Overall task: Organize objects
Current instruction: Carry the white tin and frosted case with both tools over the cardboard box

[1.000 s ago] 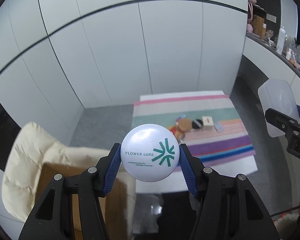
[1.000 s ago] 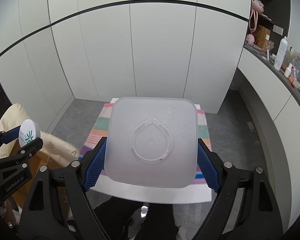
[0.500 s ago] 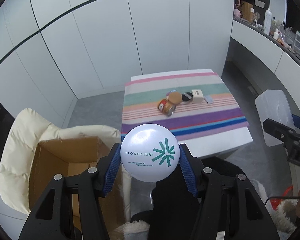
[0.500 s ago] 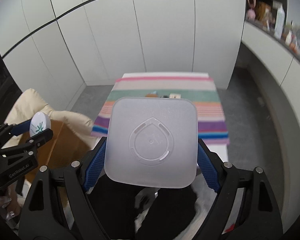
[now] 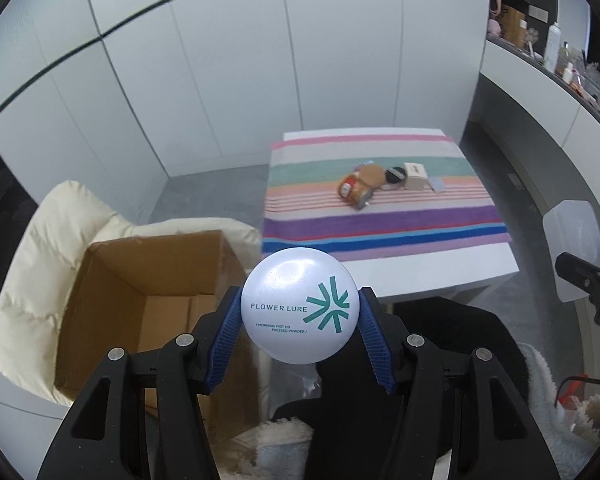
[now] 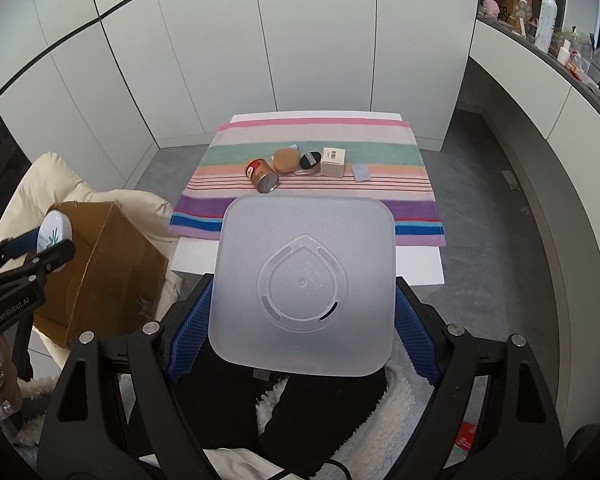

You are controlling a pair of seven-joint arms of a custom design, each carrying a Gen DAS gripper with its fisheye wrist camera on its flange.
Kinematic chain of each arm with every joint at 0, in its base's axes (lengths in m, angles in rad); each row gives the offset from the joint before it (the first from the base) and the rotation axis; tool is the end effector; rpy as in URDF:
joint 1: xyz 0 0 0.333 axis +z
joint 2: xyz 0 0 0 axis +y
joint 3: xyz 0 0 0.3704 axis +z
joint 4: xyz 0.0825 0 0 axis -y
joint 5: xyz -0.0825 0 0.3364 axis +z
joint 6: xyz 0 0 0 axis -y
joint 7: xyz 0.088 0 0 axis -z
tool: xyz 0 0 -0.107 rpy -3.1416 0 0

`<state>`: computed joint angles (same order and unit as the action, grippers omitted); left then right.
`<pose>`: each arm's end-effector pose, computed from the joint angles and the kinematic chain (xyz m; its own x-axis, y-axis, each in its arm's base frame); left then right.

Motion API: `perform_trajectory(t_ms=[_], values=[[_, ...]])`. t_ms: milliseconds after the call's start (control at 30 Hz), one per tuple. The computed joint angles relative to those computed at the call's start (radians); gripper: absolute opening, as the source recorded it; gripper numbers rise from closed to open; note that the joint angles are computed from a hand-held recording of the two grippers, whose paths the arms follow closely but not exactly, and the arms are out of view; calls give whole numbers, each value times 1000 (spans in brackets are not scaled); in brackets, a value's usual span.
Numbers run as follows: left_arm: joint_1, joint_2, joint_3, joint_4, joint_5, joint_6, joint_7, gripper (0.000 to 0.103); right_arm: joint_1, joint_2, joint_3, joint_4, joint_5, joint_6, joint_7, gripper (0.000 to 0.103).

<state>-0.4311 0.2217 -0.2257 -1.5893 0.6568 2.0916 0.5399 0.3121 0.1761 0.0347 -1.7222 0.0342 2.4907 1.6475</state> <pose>0.5222 -0.3433 0.6093 0.1711 -0.9783 -0.1166 -0.8140 -0.0737 -0.5762 0.5875 0.2100 0.6135 0.2672 -0.9602 -0.0811 -0.8134 -0.1797 -0.5532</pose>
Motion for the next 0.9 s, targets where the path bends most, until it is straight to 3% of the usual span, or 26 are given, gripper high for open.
perform_trajectory(t_ms=[267, 567, 900], values=[[22, -71, 0, -80, 35, 10, -70, 59, 29, 54, 4, 88, -28, -96, 27, 86], [76, -167, -11, -207, 2, -6, -142, 59, 80, 91, 40, 145, -10, -90, -84, 86], [142, -304, -26, -357, -10, -57, -243, 59, 169, 195, 85, 302, 42, -163, -231, 86]])
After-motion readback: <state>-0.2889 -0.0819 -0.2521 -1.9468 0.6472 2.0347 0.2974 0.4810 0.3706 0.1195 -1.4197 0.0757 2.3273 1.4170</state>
